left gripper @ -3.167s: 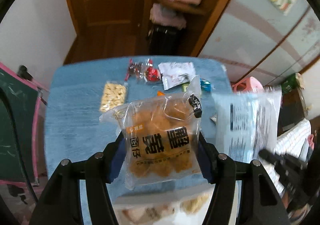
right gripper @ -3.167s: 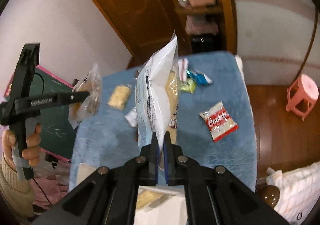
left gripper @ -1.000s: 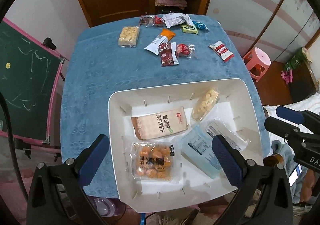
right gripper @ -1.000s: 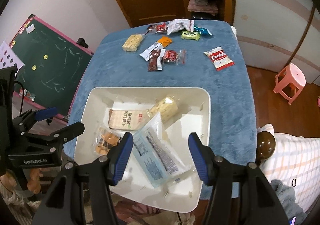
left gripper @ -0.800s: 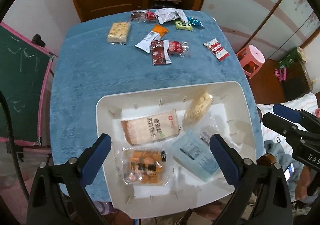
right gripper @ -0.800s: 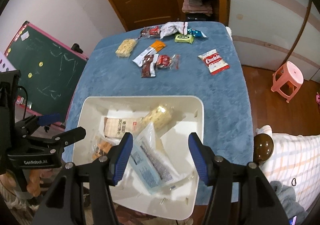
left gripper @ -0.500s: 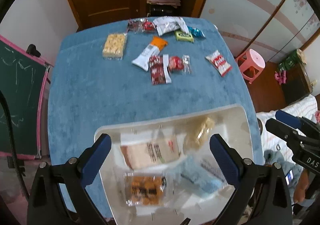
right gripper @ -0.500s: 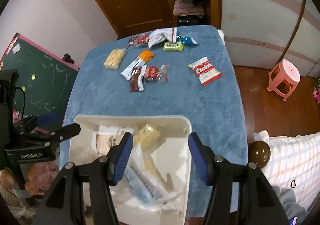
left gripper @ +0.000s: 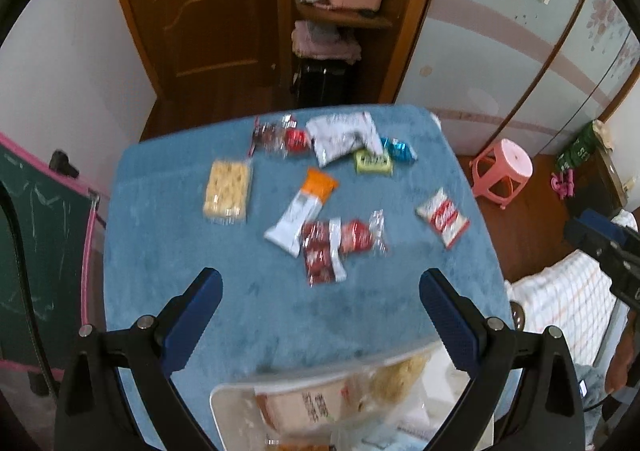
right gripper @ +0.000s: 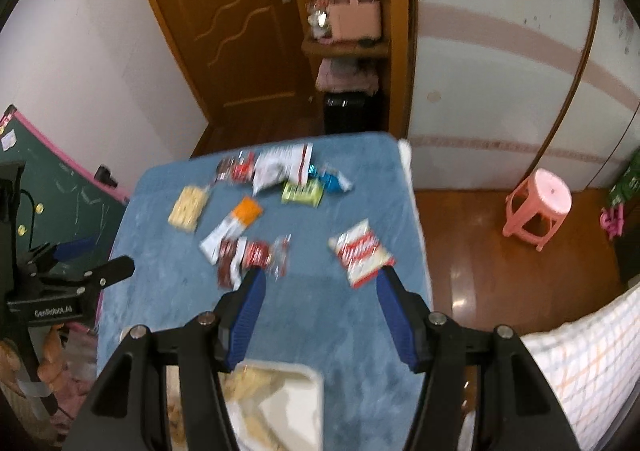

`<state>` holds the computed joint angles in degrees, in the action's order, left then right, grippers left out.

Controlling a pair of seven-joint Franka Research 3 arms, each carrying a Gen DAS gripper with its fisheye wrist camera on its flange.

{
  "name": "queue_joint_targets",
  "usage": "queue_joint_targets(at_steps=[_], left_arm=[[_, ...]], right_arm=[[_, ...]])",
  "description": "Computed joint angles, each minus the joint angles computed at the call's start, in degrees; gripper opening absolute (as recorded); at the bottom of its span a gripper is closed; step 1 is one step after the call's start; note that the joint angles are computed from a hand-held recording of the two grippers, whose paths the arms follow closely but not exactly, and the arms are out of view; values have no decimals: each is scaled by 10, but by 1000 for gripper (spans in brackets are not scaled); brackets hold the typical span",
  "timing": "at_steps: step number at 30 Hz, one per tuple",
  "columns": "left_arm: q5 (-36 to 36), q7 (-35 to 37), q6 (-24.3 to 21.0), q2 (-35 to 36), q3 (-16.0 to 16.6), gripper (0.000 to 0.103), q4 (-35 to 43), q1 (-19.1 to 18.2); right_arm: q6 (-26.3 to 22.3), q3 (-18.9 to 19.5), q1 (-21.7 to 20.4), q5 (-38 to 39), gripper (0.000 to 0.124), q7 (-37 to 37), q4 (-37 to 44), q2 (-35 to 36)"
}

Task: Organize snacks
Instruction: 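Move both tools back over the snacks on the table, then grasp the brown wrapped cake with the left tool while the right tool grasps the red Cookies pack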

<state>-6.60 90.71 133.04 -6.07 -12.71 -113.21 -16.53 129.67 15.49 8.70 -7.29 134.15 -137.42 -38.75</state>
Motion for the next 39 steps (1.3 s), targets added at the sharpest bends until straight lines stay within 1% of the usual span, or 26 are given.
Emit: queue_joint_targets(at_steps=[5, 9, 12, 13, 14, 15, 16, 19, 24, 28, 31, 36, 37, 39], left_arm=[[17, -4, 16, 43, -8, 98, 38, -1], [30, -9, 7, 93, -14, 98, 67, 1], [41, -20, -12, 136, -18, 98, 87, 3], [54, -31, -26, 155, -17, 97, 97, 3], [61, -37, -37, 170, -18, 95, 105, 3], [65, -42, -53, 191, -18, 87, 118, 4], [66, -44, -63, 203, -19, 83, 125, 6], [55, -55, -98, 247, -23, 83, 149, 14], [38, -61, -109, 270, -29, 83, 150, 24], [30, -67, -112, 283, -32, 82, 154, 28], [23, -74, -114, 298, -33, 82, 164, 30], [15, -85, -112, 308, -36, 83, 162, 32], [14, -86, -108, 307, -37, 82, 156, 32], [11, -90, -106, 308, -37, 83, 151, 33]], right_arm=[[21, -4, -26, -40, 59, -15, 22, 46], [34, -30, -26, -33, 59, -29, 25, 102], [39, -48, -23, -29, 59, -46, 23, 147], [41, -52, -23, -33, 59, -51, 21, 162], [41, -56, -22, -35, 59, -56, 18, 172], [41, -60, -20, -36, 59, -60, 17, 184], [41, -65, -18, -37, 59, -68, 16, 198], [55, -82, -7, -27, 59, -98, 7, 225], [89, -101, -1, -4, 59, -133, -7, 256], [108, -114, 2, 30, 59, -159, -11, 273], [118, -118, 1, 39, 59, -172, -8, 286], [140, -128, 10, 92, 59, -231, -5, 302], [140, -126, 10, 91, 59, -236, -3, 305], [134, -118, 10, 61, 59, -232, 8, 318]])
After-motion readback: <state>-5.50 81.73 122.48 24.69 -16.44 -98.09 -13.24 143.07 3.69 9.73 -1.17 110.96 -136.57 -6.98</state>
